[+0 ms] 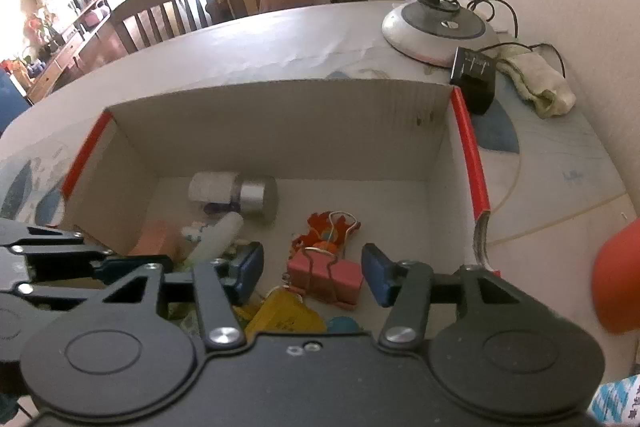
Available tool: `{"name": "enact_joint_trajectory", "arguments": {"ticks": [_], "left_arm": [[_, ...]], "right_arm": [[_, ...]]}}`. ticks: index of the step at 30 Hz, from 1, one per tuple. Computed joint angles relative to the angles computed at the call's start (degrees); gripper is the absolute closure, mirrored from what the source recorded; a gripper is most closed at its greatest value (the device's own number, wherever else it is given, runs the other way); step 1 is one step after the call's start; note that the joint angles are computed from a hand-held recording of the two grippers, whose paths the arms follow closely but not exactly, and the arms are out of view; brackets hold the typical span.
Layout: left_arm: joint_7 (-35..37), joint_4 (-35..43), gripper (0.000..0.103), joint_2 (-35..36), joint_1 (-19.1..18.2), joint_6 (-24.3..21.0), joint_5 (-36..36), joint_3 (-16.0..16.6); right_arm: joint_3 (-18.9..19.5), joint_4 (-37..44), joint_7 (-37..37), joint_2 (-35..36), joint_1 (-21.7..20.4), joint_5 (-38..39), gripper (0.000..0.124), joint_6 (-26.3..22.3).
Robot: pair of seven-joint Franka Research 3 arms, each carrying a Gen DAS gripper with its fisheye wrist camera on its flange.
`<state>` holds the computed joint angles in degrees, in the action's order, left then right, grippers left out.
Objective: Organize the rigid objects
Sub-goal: 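Lower the glue pen and binder clip into the box and open both tools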
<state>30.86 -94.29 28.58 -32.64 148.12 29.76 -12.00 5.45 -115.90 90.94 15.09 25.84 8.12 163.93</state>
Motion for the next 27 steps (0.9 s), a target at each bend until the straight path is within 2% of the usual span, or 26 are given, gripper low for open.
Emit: {"name": "enact_joint_trajectory", "arguments": {"ticks": [5, 13, 21, 27], "left_arm": [[-1.43, -1.76, 0.086, -1.35, -0.34, 1.61, 1.30, 0.51], [-5.58, -6.02, 0.086, -4.89, -0.41, 4.17, 3.80, 0.79], [-11.87, -10.93, 0.085, -10.00, -0.63, 6.32, 9.71, 0.92], [-16.74, -14.91, 0.084, -14.08, -0.10, 8.56, 15.28, 0.16]], "right_arm": [[2.22, -2.79, -4.05, -2.77, -2.00, 5.12, 0.065, 1.11], [3.53, -6.72, -8.40, -7.13, -2.54, 11.28, 0.063, 2.66], [4.35, -10.55, -12.09, -11.33, -1.66, 16.70, 0.061, 5.12], [4.53, -14.63, -11.48, -15.22, 0.17, 17.45, 0.058, 8.88]]}}
